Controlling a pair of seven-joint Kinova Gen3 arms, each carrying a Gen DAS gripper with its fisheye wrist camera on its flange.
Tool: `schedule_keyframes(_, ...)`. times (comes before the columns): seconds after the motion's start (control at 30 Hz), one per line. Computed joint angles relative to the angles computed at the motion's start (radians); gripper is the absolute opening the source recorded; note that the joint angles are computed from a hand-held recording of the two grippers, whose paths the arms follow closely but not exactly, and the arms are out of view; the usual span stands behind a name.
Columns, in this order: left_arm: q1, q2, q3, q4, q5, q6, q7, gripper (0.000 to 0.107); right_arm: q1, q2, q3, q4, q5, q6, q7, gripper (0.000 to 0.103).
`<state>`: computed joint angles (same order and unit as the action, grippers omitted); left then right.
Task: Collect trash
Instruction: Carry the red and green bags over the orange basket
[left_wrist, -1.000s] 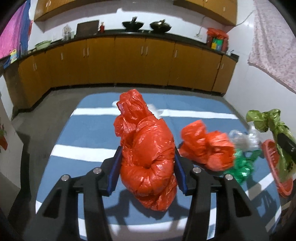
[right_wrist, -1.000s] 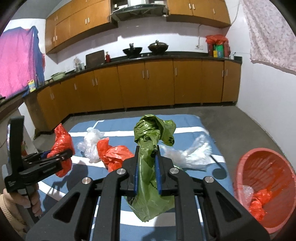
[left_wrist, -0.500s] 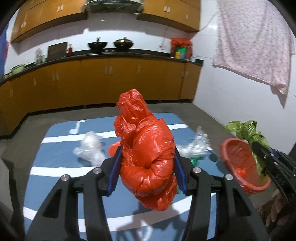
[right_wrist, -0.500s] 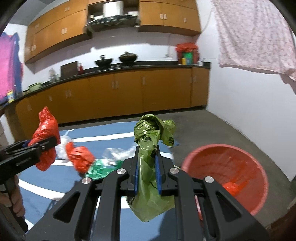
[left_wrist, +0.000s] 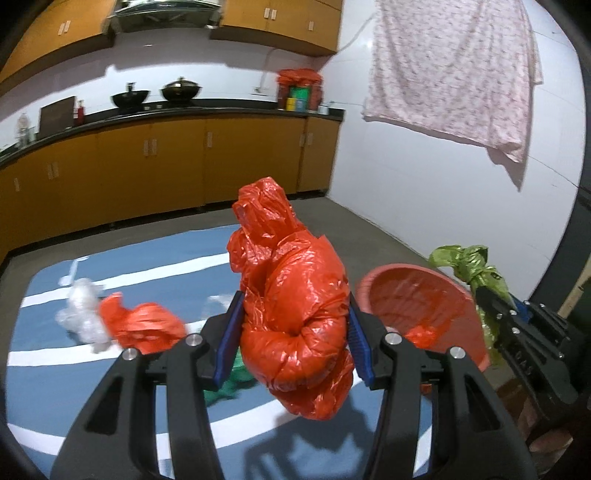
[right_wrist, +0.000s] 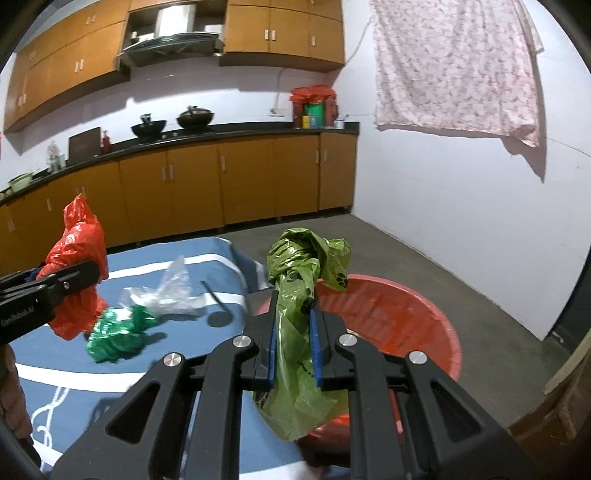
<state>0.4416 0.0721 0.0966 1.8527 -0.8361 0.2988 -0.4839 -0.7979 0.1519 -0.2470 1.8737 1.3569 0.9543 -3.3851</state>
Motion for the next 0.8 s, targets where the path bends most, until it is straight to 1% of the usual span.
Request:
schedule_keyframes(0.07, 0.007, 0.023, 0.01, -0.019, 0.016, -0.011, -0.023, 0.051, 0.006, -0.008, 0.004, 0.008, -0.007, 0.009, -0.003, 0.014)
schedule_keyframes(0.17, 0.024, 0.06, 0.014, -0.05, 0.081, -0.03, -0.096, 0.051, 0.024, -0.02, 0.009, 0.02, -0.012, 0.013, -0.006, 0.015)
schedule_keyframes(0.27, 0.026, 0.107, 0.035, -0.097, 0.163, -0.041, -0.194, 0.051, 0.044, -0.029, 0.012, 0.034, -0.014, 0.018, -0.021, 0.014)
schedule_keyframes(0.37, 0.03, 0.141, 0.045, -0.128, 0.223, -0.054, -0.274, 0.051, 0.068, -0.036, 0.016, 0.045, -0.013, 0.012, -0.025, 0.014)
schedule_keyframes(0.5, 0.033, 0.19, 0.059, -0.178, 0.305, -0.054, -0.372, 0.051, 0.093, -0.036, 0.021, 0.051, -0.011, 0.001, -0.028, 0.014)
schedule_keyframes(0.8, -0.056, 0.299, 0.164, -0.279, 0.51, -0.039, -0.611, 0.051, 0.139, -0.037, 0.034, 0.07, -0.014, -0.05, -0.05, 0.014)
